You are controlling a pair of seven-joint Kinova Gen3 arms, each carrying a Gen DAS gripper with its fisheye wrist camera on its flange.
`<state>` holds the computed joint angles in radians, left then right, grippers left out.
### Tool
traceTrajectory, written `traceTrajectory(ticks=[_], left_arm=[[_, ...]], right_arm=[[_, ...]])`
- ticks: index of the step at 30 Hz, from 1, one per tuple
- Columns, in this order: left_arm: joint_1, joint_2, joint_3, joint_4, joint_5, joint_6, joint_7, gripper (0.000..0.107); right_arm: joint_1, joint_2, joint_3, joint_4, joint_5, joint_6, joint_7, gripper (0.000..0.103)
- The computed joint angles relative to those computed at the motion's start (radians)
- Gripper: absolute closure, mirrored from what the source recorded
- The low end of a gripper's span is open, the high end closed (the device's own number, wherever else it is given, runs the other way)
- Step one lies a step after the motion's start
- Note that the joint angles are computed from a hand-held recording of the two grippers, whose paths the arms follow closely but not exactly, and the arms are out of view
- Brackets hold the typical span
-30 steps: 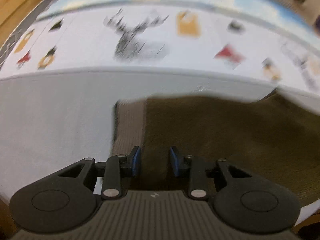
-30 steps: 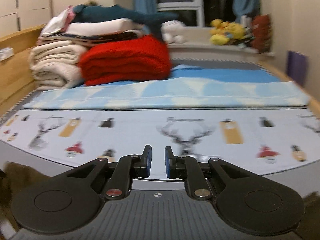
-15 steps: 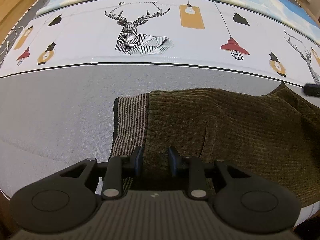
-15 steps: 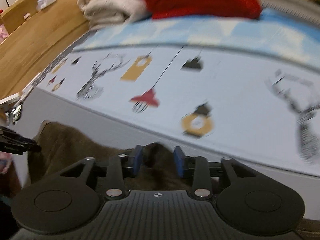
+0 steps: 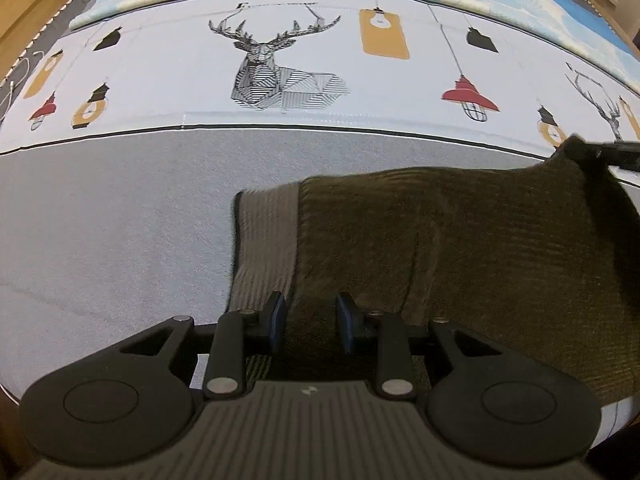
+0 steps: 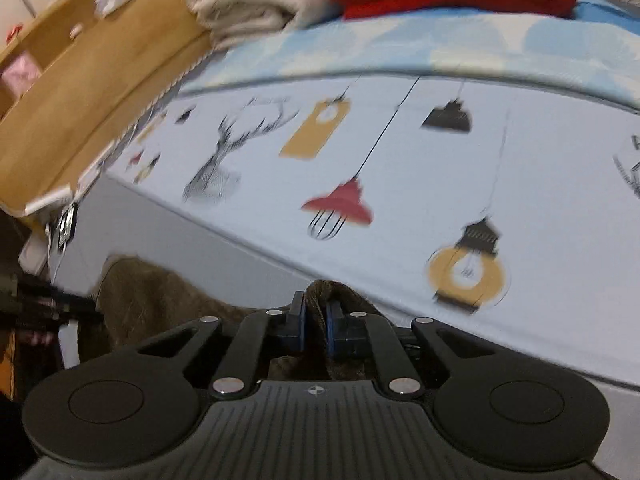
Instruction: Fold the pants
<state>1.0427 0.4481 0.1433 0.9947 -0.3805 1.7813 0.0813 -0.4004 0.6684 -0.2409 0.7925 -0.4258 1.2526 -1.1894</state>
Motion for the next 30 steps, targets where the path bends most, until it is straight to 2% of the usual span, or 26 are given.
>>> traceTrajectory(ticks=[2,5,7,8,10,12,13,15,17,20,22,24,27,30], left_arm=[[0.000,-0.012,-0.003,0.014,0.004,-0.011,0.022,0.075],[0.011,-0.011,-0.002,0.003,-0.019,0.002,0.036,0.075],[0.025,-0.007,-0.006,-0.011,-0.045,0.018,0.043,0.075],[0.033,-0.007,-0.009,-0.015,-0.059,0.023,0.049,0.075],[0.041,-0.015,-0.013,-0.011,-0.077,0.020,0.063,0.075],[0.040,-0.016,-0.011,-0.015,-0.082,0.024,0.070,0.075],[0.038,-0.014,-0.010,-0.019,-0.082,0.027,0.067,0.075],[0.037,-0.009,-0.007,-0.030,-0.086,0.028,0.057,0.075],[0.041,-0.004,-0.007,-0.039,-0.091,0.026,0.045,0.075],[0.048,0.004,-0.011,-0.051,-0.095,0.028,0.029,0.075],[0.050,0.001,-0.014,-0.045,-0.090,0.028,0.032,0.075],[0.049,-0.002,-0.015,-0.039,-0.085,0.030,0.037,0.075],[0.046,0.002,-0.015,-0.045,-0.085,0.033,0.036,0.075],[0.043,0.015,-0.017,-0.067,-0.088,0.037,0.017,0.075]], right_arm=[[-0.078,-0.046,0.078,0.084,0.080,-0.081,-0.025,0.092],[-0.196,-0.093,0.217,0.154,0.200,-0.203,-0.139,0.092],[-0.214,-0.110,0.279,0.188,0.228,-0.278,-0.205,0.090],[-0.198,-0.123,0.282,0.192,0.217,-0.295,-0.214,0.090],[-0.125,-0.142,0.233,0.179,0.149,-0.281,-0.183,0.088],[-0.032,-0.141,0.141,0.151,0.069,-0.209,-0.103,0.088],[0.007,-0.136,0.094,0.142,0.045,-0.169,-0.062,0.080],[0.072,-0.120,0.002,0.127,0.045,-0.087,0.019,0.065],[0.101,-0.122,-0.047,0.114,0.110,-0.021,0.096,0.064],[0.128,-0.123,-0.057,0.108,0.195,-0.026,0.107,0.064],[0.165,-0.114,-0.062,0.092,0.190,-0.003,0.072,0.064],[0.213,-0.101,-0.088,0.076,0.182,0.049,0.096,0.063],[0.219,-0.119,-0.103,0.136,0.233,0.067,0.188,0.061],[0.166,-0.166,-0.051,0.236,0.283,-0.003,0.283,0.061]])
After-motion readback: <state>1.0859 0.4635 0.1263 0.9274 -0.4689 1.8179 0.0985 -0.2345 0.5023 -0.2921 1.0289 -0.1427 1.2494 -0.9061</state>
